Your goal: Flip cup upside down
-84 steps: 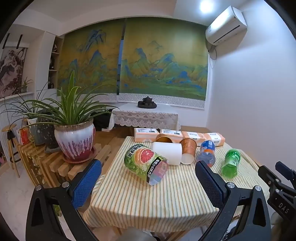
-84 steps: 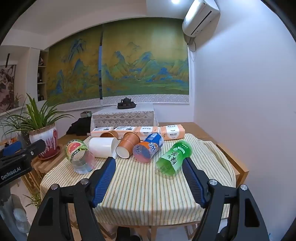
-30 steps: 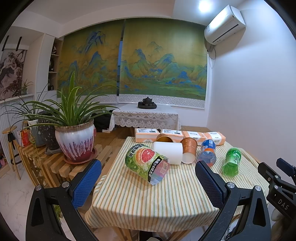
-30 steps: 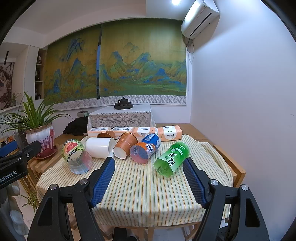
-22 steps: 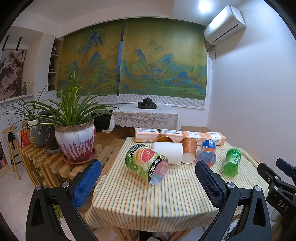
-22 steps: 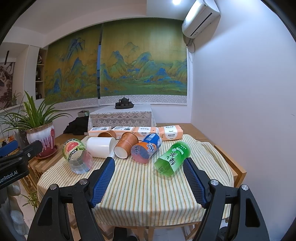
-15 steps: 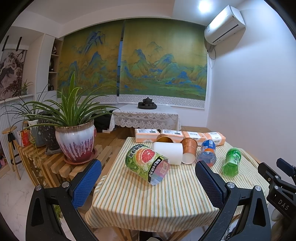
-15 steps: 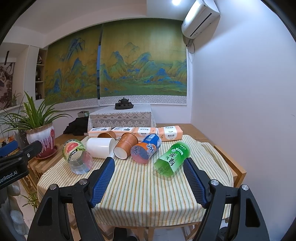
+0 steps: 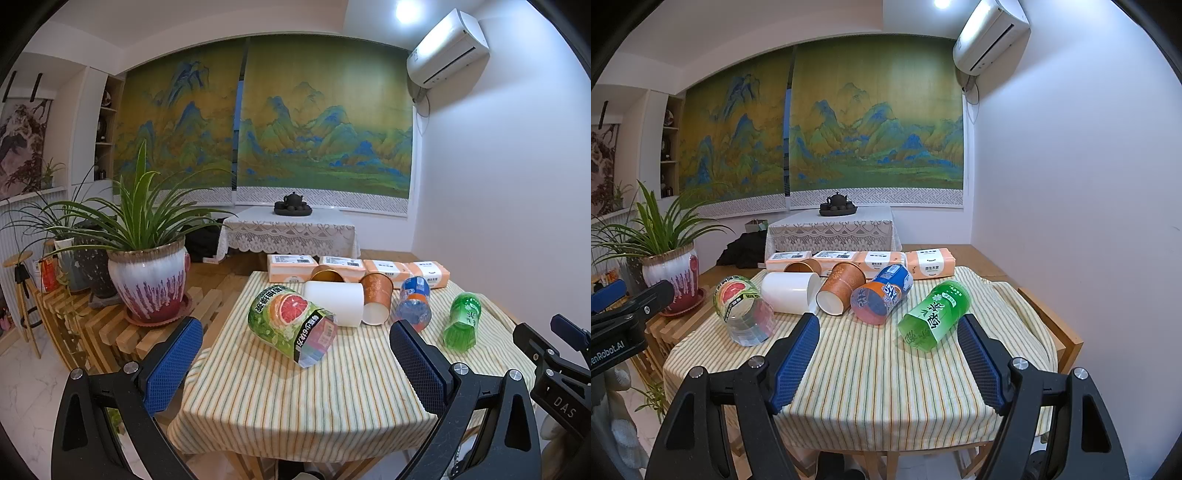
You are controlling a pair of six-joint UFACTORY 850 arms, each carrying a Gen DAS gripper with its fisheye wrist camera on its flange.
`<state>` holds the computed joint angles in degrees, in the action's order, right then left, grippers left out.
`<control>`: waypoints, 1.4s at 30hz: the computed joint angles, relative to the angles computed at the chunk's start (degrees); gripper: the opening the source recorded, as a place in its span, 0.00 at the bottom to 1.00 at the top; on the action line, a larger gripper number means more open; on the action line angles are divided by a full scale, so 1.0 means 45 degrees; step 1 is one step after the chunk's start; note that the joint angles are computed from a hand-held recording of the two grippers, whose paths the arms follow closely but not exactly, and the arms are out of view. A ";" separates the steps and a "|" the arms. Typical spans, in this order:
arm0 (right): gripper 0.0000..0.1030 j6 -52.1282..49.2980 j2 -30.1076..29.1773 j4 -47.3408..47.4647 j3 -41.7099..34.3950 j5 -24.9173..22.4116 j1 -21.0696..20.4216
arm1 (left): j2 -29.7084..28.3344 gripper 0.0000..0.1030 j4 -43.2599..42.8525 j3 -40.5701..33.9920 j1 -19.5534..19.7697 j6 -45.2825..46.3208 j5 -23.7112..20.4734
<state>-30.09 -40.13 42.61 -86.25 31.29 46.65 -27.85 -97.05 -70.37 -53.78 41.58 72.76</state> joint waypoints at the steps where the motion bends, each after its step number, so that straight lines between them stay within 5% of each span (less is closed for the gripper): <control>1: 0.72 -0.0014 -0.0019 0.0007 -0.0025 -0.0032 -0.0007 | 0.0004 1.00 -0.0008 0.0000 0.0005 0.0012 -0.0019; 9: 0.74 -0.0308 -0.0282 0.0241 -0.0448 -0.0592 -0.0109 | 0.0146 1.00 -0.0189 -0.0090 0.0256 0.0729 -0.0622; 20: 0.80 -0.0219 -0.0626 0.0063 -0.1053 -0.1224 -0.0401 | 0.0906 1.00 -0.1038 -0.0542 0.1876 0.3498 -0.4117; 26: 0.80 0.0684 -0.0715 -0.0516 -0.1129 -0.1347 -0.0698 | 0.0437 1.00 -0.4491 -0.2303 0.3635 0.7921 -0.6841; 31: 0.80 0.1664 -0.0756 -0.1171 -0.1107 -0.1449 -0.1034 | -0.0794 1.00 -0.9397 -0.4766 0.5265 1.2753 -0.7741; 36: 0.80 0.2285 -0.0852 -0.1568 -0.1080 -0.1440 -0.1380 | -0.2566 1.00 -1.4092 -0.7408 0.6549 1.6640 -0.7312; 42: 0.80 0.2185 -0.1099 -0.1228 -0.1209 -0.1475 -0.1713 | -0.5381 1.00 -1.6277 -1.1494 0.7380 1.8715 -0.5323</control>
